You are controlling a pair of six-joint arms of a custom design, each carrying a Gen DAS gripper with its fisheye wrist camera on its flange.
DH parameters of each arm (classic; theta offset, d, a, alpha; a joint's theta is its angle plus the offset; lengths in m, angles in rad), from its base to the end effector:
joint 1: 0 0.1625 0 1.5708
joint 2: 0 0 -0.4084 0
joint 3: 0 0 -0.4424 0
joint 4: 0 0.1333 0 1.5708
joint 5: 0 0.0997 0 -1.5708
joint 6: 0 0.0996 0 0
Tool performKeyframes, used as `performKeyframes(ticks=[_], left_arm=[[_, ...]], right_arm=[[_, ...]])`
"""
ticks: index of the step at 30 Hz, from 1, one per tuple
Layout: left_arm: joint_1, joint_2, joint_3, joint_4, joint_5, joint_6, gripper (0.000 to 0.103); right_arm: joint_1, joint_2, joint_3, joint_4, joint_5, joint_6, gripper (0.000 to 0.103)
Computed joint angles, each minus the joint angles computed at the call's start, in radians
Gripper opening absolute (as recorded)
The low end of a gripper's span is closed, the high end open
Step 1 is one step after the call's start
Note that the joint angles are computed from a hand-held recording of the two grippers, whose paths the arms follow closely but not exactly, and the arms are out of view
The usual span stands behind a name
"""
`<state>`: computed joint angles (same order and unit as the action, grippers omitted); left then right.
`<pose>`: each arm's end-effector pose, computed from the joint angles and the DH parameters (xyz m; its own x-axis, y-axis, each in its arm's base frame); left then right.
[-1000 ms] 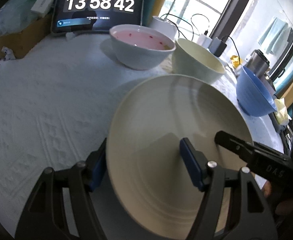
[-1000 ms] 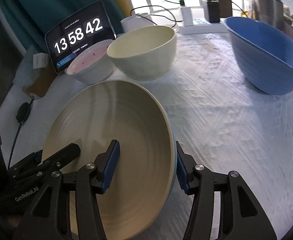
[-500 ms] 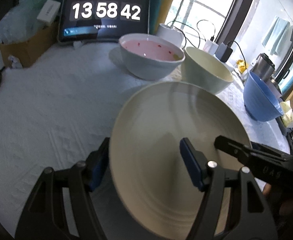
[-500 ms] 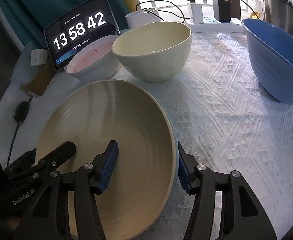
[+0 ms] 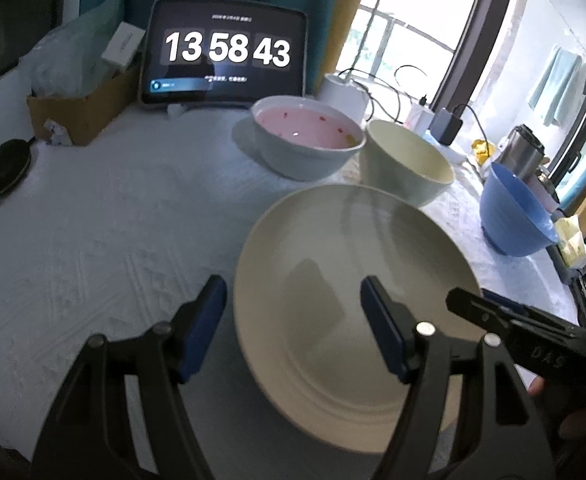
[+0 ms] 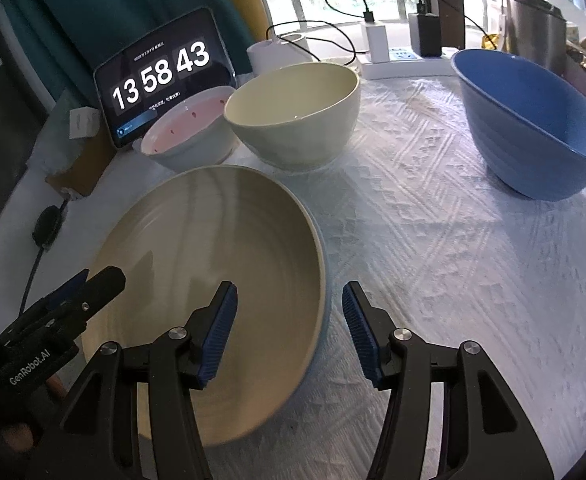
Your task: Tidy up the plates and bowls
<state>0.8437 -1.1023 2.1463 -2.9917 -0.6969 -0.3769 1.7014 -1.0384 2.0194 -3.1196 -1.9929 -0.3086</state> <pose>-0.1910 -0.5302 0.1217 -0.8478 -0.0550 -0.5275 0.3291 0.7253 -0.6046 0.1681 -0.5692 0.1237 -0.8557 -0.1589 0.4924 -0.3880 0.8267 -0.4075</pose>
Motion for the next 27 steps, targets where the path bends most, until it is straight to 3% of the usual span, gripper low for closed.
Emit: performKeyframes(ticks=[12,27], left_arm=[[-0.066,0.000,0.029,-0.004,0.101,-0.039,0.071],[-0.141,0.058,0.000,0.009,0.069,-0.023,0.071]], right_arm=[[-0.018,-0.079,0.083,-0.058,0.024,-0.006,0.058],[-0.070,-0.195,0.171,-0.097,0.078,-0.020,0.058]])
